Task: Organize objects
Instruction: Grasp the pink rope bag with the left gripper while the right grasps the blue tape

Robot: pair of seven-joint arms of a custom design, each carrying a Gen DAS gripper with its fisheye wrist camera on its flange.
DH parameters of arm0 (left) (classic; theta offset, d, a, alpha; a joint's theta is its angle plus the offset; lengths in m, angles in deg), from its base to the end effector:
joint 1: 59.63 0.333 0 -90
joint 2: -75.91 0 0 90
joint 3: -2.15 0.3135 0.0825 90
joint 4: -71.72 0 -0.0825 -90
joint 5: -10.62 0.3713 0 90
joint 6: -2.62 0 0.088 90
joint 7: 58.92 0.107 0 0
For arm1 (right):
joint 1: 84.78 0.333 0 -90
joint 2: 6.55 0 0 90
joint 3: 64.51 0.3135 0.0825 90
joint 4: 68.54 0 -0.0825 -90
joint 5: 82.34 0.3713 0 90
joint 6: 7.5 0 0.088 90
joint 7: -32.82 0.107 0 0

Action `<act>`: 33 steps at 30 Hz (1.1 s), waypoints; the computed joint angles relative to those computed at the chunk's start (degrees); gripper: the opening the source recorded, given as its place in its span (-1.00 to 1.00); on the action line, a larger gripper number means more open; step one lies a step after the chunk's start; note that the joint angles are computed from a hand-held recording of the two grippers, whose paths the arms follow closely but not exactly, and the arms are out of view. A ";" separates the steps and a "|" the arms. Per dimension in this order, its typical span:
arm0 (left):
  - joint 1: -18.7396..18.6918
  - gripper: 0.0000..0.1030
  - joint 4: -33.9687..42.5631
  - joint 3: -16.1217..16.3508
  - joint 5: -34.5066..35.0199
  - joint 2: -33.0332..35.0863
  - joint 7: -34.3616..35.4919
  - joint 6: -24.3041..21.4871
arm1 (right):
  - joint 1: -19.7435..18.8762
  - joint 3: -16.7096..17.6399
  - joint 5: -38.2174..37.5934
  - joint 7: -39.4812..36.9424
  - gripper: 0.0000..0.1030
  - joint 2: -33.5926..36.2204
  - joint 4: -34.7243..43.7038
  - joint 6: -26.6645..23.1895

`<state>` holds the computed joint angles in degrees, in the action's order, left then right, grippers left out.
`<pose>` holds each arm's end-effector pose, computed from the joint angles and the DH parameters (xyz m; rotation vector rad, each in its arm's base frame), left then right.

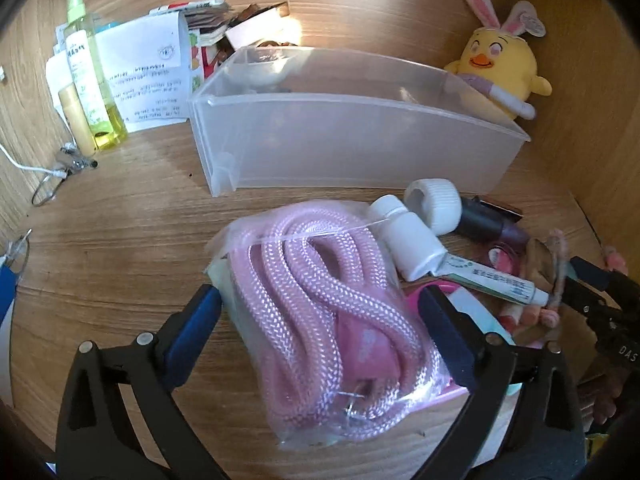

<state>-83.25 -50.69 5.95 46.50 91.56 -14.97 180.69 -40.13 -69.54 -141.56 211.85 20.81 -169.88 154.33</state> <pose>0.5449 -0.2509 0.3550 -1.7019 2.0188 -0.8175 0.4879 0.4692 0.3444 -1.7692 1.6510 -0.5257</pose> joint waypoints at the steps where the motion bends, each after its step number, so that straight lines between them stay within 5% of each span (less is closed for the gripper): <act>1: -0.36 0.94 0.28 0.37 0.14 0.30 -0.52 0.09 | 0.06 -0.20 -0.36 0.23 0.14 -0.02 -0.07 0.26; 6: -2.71 0.87 1.13 3.04 2.67 1.42 -3.61 0.58 | 0.00 -0.77 -1.99 1.42 -0.24 -0.09 -0.44 1.59; 13: -1.91 0.22 0.71 2.40 1.14 1.43 -2.06 2.28 | 0.15 -1.25 -3.75 3.69 -0.28 -0.60 -1.01 1.77; 21: -0.30 0.13 -0.94 0.68 -6.70 0.79 4.51 4.87 | -0.71 -0.53 -8.83 8.29 -0.28 -2.56 -1.37 1.49; 26: -6.02 0.11 -2.57 6.90 -8.21 -0.60 5.59 7.46 | -2.01 0.42 -10.38 8.45 -0.28 -2.22 0.97 2.34; 30: -4.00 0.11 -4.04 4.76 -10.90 -2.24 9.25 9.19 | -1.94 0.69 -10.82 6.71 -0.28 -1.32 4.10 1.61; 33: 6.44 0.11 -4.81 -5.83 -13.20 -3.44 12.85 10.30 | -1.77 0.69 -10.42 4.59 -0.28 -0.22 7.04 1.07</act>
<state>-76.81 -55.50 0.12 33.30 88.12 -2.12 190.99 -41.89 -68.85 -151.98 216.44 20.59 -162.84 155.40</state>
